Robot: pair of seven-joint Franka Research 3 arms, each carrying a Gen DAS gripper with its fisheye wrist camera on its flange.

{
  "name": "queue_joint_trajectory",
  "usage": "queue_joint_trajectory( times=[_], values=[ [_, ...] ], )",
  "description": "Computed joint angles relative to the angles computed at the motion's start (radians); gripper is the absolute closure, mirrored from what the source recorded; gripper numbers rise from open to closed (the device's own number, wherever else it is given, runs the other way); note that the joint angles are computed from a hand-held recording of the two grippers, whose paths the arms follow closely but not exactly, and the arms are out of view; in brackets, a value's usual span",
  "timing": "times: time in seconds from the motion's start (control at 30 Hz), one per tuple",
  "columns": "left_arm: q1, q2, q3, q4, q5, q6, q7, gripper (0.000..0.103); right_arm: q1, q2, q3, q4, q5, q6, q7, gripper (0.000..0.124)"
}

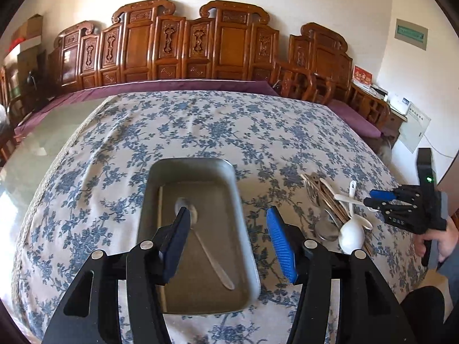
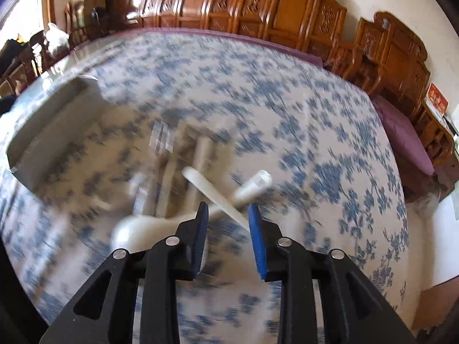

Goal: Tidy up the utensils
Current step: 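Grasp a white plastic fork from the pile with the right gripper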

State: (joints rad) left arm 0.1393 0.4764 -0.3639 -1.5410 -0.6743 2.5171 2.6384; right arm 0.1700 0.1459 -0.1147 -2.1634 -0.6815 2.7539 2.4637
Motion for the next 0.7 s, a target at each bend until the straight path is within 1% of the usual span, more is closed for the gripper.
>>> queue_joint_trajectory(
  times=[0.1, 0.2, 0.23, 0.33, 0.43, 0.53, 0.6, 0.63, 0.7],
  values=[
    [-0.004, -0.02, -0.007, -0.036, -0.001, 0.012, 0.023, 0.05, -0.026, 0.009, -0.001, -0.019, 0.072, 0.005, -0.058, 0.092],
    [-0.01, -0.035, -0.008, -0.064, -0.001, 0.006, 0.04, 0.05, -0.047, 0.03, 0.007, -0.023, 0.183, 0.021, -0.144, 0.092],
    [-0.013, -0.04, -0.007, -0.073, -0.002, 0.005, 0.046, 0.05, -0.036, 0.032, -0.005, -0.022, 0.168, 0.026, -0.136, 0.091],
    [-0.018, -0.058, -0.009, -0.101, -0.017, 0.007, 0.071, 0.05, -0.042, 0.04, 0.003, -0.017, 0.25, 0.039, -0.21, 0.091],
    [-0.026, -0.076, -0.006, -0.127, -0.03, 0.004, 0.089, 0.05, -0.033, 0.039, 0.003, -0.012, 0.292, 0.021, -0.269, 0.092],
    [-0.037, -0.094, -0.001, -0.154, -0.042, 0.007, 0.109, 0.05, -0.048, 0.027, 0.024, -0.023, 0.4, 0.016, -0.368, 0.104],
    [-0.046, -0.105, 0.004, -0.166, -0.046, 0.006, 0.118, 0.05, -0.041, 0.017, 0.022, -0.036, 0.416, 0.016, -0.387, 0.115],
    [-0.051, -0.109, 0.007, -0.171, -0.047, 0.005, 0.116, 0.05, -0.038, 0.012, 0.022, -0.042, 0.424, 0.017, -0.393, 0.117],
    [-0.057, -0.116, 0.012, -0.18, -0.054, -0.001, 0.116, 0.05, -0.028, 0.001, 0.017, -0.055, 0.416, 0.023, -0.375, 0.117]
  ],
)
